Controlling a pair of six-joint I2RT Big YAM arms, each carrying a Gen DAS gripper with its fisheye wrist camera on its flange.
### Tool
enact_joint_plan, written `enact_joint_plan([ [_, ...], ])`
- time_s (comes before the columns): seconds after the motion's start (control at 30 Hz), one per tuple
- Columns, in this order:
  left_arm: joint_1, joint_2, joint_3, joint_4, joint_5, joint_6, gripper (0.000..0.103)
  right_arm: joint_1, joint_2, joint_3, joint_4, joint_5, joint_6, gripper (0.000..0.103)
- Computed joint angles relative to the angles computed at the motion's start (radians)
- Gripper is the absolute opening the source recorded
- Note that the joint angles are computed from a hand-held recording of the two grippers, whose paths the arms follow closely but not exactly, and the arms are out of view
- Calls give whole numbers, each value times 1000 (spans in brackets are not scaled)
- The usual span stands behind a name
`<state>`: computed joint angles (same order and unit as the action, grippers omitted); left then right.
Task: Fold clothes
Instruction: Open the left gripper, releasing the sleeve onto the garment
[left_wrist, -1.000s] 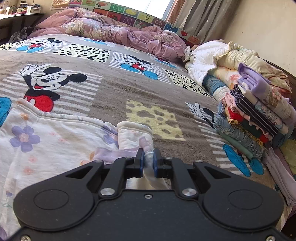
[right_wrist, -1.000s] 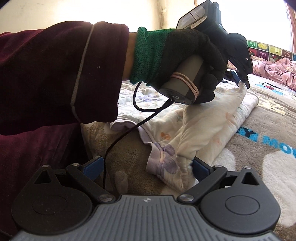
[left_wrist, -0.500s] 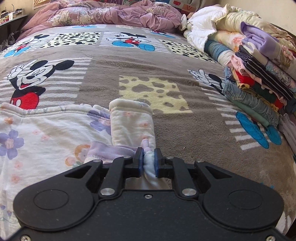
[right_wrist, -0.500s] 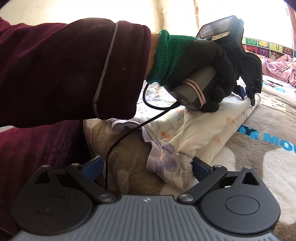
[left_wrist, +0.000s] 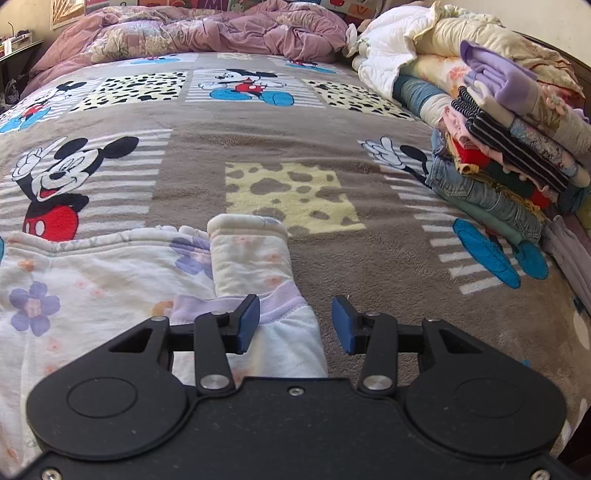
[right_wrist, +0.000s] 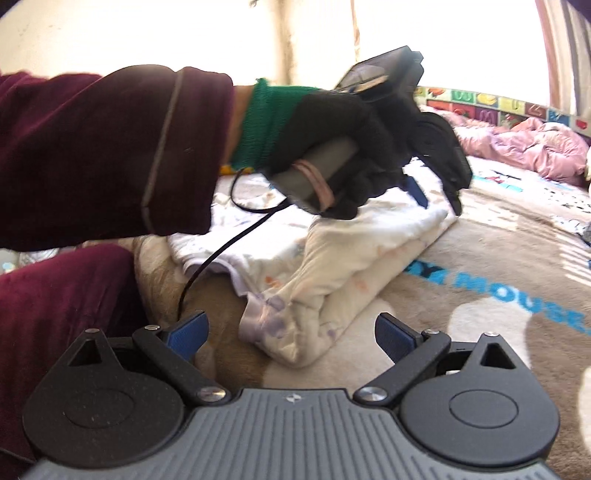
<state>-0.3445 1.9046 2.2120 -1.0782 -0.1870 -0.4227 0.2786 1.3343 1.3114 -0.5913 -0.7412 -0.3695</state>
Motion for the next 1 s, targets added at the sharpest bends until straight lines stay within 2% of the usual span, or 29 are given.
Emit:
enact_joint_plan([
  [0.1, -2, -55, -61, 43, -15, 47, 41, 21, -24, -43, 143, 15, 31, 96],
  [0.17, -5, -75, -84, 49, -34, 108, 34, 44, -22, -53, 205, 20, 31, 96],
  [0.23, -13, -84, -98, 35, -51, 195, 29, 66, -11, -46, 220, 23, -1, 95],
  [0.37, -26, -100, -139, 30, -47, 333, 23, 103, 21, -22, 189, 56, -52, 95],
  [0.47, -29, -104, -165, 37, -47, 385, 22, 118, 36, -7, 139, 87, -82, 95],
  [0.63, -15, -95, -199, 62, -54, 355, 21, 123, 57, 10, 46, 130, -111, 96],
  [0.77, -11, -85, -211, 79, -82, 329, 21, 116, 64, 3, 46, 109, -96, 98],
  [1.0, -11, -74, -218, 97, -107, 332, 26, 132, 78, -1, 49, 115, -87, 103],
])
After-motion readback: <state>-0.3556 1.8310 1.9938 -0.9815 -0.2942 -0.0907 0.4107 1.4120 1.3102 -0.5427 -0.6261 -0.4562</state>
